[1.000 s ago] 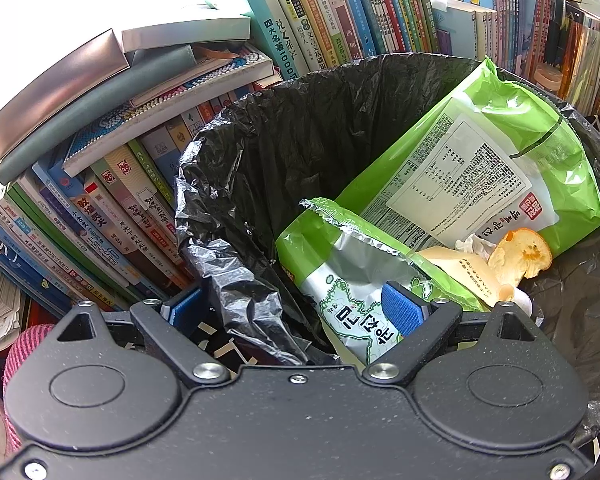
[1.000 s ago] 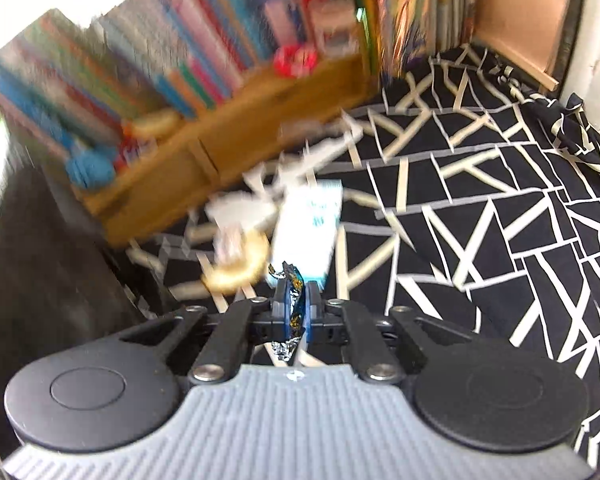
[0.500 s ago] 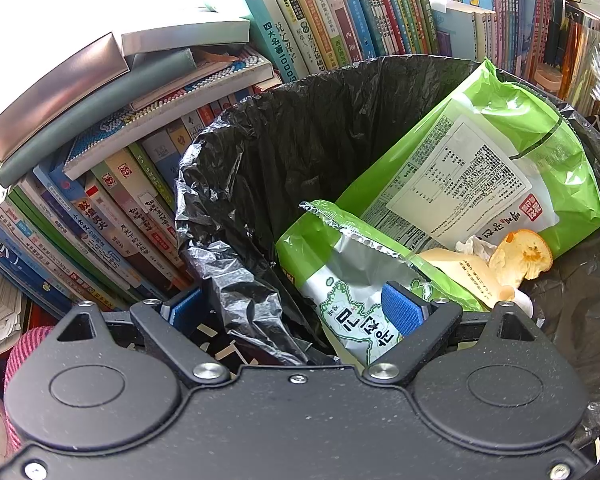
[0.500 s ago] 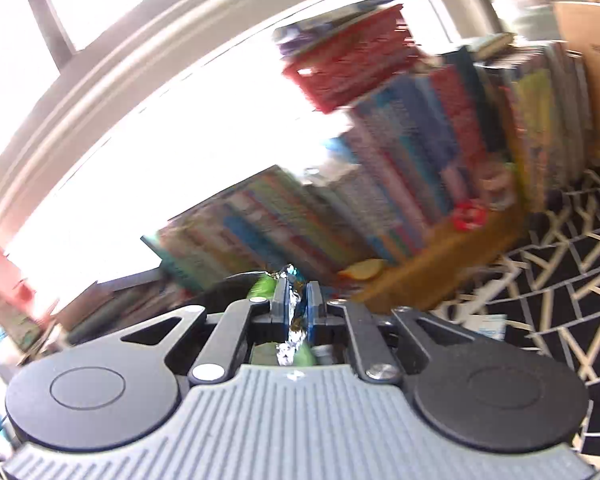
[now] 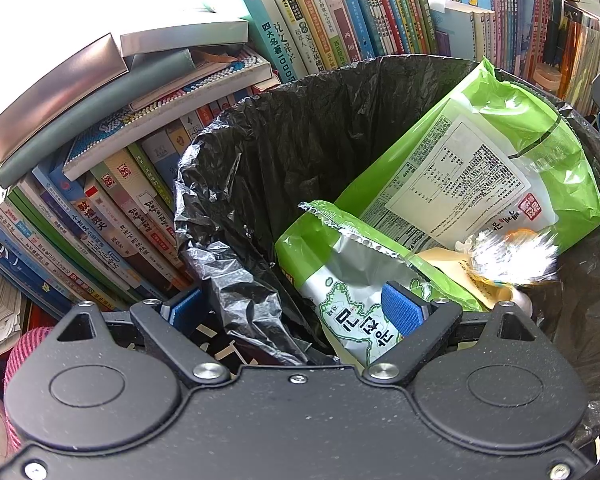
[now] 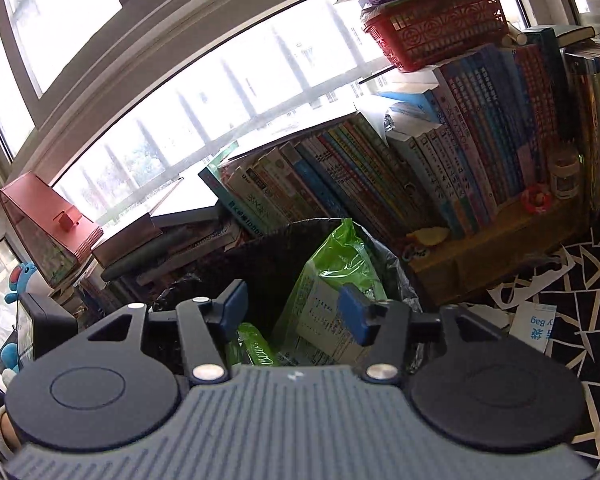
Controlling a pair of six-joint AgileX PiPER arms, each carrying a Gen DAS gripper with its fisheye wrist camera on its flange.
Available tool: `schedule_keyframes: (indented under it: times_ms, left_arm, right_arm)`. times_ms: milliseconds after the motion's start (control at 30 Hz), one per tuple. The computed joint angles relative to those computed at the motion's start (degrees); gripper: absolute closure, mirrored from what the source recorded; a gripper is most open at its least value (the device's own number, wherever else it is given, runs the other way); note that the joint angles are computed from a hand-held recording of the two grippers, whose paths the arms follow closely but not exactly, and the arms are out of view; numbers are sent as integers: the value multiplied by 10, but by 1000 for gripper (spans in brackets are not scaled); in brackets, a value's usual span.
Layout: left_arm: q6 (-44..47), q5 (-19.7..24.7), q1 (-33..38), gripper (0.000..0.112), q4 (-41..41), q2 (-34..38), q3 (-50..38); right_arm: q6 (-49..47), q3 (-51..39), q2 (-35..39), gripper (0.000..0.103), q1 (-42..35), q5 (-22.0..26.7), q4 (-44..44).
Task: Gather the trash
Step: 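Carry the foil wrapper into the black bag and open the right gripper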
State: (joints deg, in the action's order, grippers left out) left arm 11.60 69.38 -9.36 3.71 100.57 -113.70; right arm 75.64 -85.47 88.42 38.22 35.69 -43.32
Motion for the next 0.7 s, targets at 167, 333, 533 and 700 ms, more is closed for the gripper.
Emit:
schedule_keyframes:
  times_ms: [167, 333, 533, 700]
  left_arm:
    - [0, 0, 0, 20, 0, 0, 0]
    - [0, 0, 0, 20, 0, 0, 0]
    - [0, 0, 0, 20, -1, 0, 0]
    - [0, -1, 0, 20, -2, -1, 2]
  right_arm:
    - [31, 2, -3, 32, 1, 14, -25]
    - [135, 1, 1, 24, 19, 90, -119]
    - [252, 35, -11, 23, 10, 186, -174]
    - [259, 55, -10, 22, -21, 200, -140]
